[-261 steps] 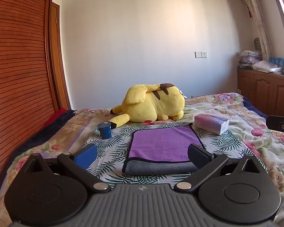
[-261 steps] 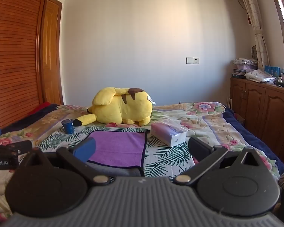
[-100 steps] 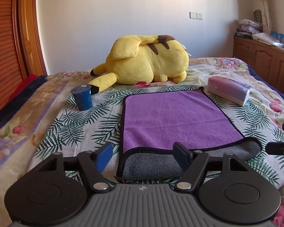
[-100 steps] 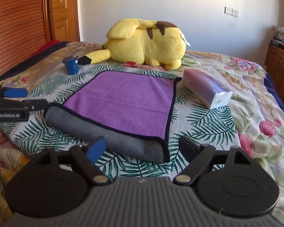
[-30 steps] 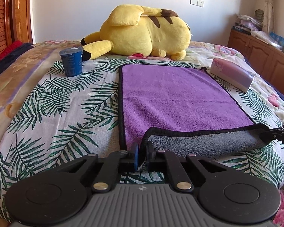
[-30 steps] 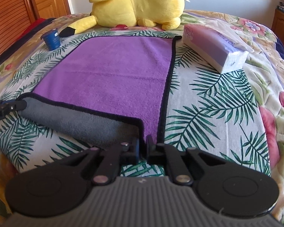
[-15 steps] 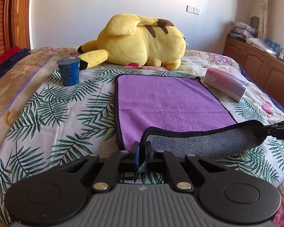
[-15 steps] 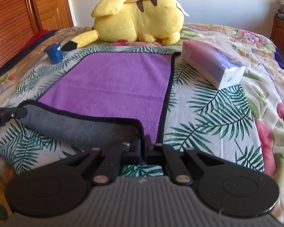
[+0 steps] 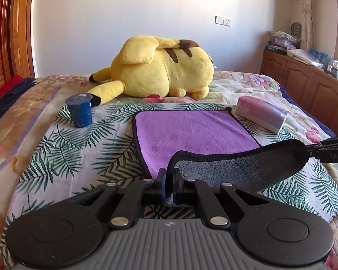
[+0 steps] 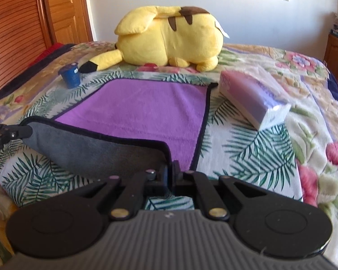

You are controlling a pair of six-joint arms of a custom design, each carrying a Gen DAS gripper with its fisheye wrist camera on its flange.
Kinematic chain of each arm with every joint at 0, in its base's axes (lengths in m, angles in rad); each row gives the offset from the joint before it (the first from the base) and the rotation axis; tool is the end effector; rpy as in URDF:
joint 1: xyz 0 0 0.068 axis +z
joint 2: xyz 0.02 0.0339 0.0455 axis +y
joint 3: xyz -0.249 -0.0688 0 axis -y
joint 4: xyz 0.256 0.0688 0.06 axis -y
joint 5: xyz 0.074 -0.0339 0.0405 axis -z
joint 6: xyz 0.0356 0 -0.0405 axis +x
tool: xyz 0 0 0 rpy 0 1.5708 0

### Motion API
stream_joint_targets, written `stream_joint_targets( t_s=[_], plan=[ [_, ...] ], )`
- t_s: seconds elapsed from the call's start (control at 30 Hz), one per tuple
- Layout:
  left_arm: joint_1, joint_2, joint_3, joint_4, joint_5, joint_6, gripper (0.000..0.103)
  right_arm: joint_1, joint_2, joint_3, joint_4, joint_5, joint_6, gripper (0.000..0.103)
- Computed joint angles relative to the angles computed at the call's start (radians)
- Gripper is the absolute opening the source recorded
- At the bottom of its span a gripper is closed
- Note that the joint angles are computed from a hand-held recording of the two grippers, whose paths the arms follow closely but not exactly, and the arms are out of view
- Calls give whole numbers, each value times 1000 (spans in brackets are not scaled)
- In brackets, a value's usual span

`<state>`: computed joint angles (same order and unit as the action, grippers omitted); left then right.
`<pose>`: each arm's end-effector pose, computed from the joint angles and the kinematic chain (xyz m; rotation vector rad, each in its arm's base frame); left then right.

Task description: Fold towel

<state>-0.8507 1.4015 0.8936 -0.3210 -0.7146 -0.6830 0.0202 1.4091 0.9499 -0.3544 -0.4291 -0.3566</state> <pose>0.2148 -0.2094 0.2125 -0.1304 2.1574 -0.0023 0.3087 0.0211 0.2223 -0.6289 2.2300 0.3422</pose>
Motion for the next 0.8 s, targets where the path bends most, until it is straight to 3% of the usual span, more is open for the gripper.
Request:
stream_joint_targets(
  t_s=[0.8],
  plan=[
    [91, 33, 161, -22, 43, 257, 0, 27, 86, 148, 37, -5, -6, 4]
  ],
)
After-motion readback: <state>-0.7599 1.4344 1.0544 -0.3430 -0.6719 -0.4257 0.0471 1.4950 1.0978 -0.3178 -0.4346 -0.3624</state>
